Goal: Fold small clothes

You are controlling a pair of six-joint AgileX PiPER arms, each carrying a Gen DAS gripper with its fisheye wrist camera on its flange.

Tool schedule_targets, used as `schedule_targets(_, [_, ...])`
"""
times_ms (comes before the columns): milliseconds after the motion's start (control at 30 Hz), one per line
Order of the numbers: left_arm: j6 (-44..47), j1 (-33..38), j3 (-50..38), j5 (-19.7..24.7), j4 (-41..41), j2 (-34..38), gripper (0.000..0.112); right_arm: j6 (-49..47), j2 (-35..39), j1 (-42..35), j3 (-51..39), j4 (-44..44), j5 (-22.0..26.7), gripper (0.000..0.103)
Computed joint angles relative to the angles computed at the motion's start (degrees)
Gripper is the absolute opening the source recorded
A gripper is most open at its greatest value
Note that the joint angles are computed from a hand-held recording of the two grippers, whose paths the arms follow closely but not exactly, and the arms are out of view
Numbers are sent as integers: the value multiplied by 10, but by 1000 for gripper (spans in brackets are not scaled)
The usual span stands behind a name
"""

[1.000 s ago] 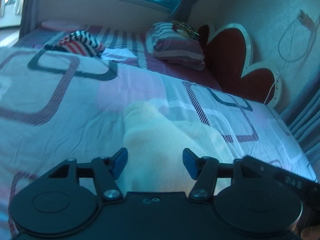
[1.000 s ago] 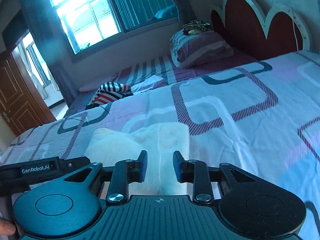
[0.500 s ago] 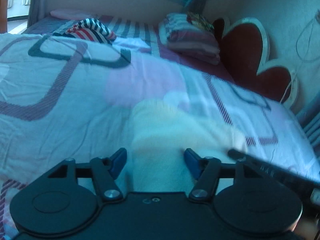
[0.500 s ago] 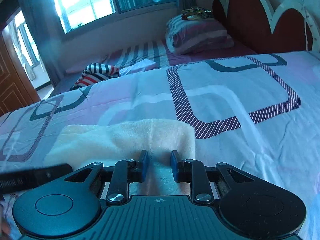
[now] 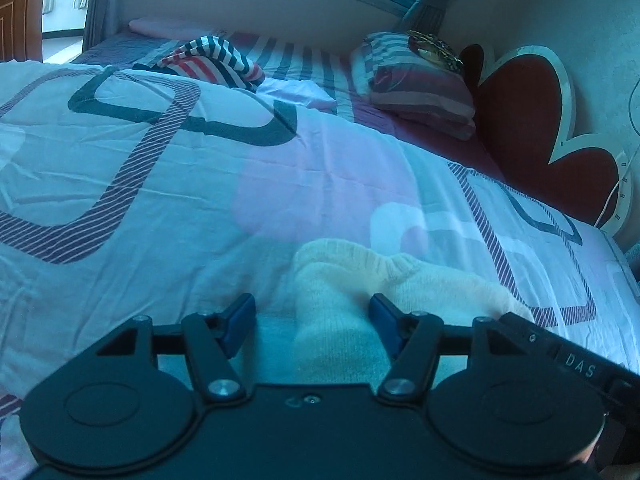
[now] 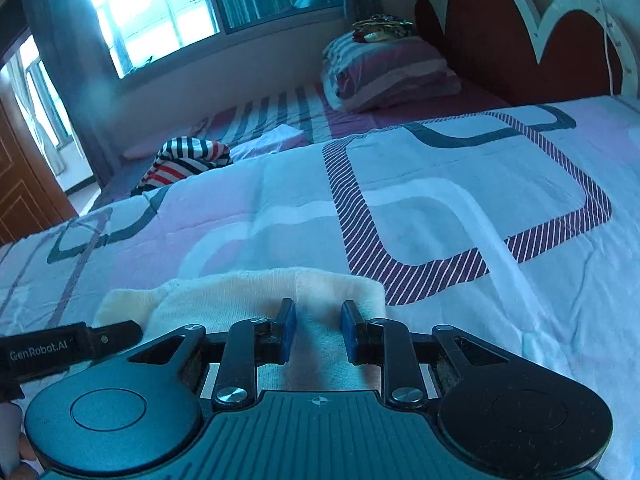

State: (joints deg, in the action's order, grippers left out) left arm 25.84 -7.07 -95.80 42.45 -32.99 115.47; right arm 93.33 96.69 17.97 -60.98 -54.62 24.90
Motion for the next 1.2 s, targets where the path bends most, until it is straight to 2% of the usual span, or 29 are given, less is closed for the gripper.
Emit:
schedule_targets(133, [-7,6,7,8,7,-20,63,-73,-20,-7,-3,69,4,23])
schedule_targets(333, [34,21,43,25,-9,-70,64,10,-88,34,43,3,33,23])
schedule_targets(433, [43,28,53,51,-13,-87,64,34,-119,61,66,-6,53,23])
schedule_targets(600, [83,27,111,47,-23,-126,64,71,-156,126,95,-37,105,23])
schedule_targets(800, [100,32,156,35,-30,-139,71,67,-158,159,117,-8,133,23])
schedule_targets(833, [101,31,157,32,-27,-137,74,42,-150,150,114,20,132,23])
schedule_targets(933, [90,31,152,38,-19,-136,75,53,-157,129,132,40,106,24])
schedule_targets(1033, [90,39,157,51,-21,-152,71,54,-170,153,121,33,143,23])
schedule_targets(1200, [135,69,197,76,-48,-191,70,91,-213,212,136,9,187,24])
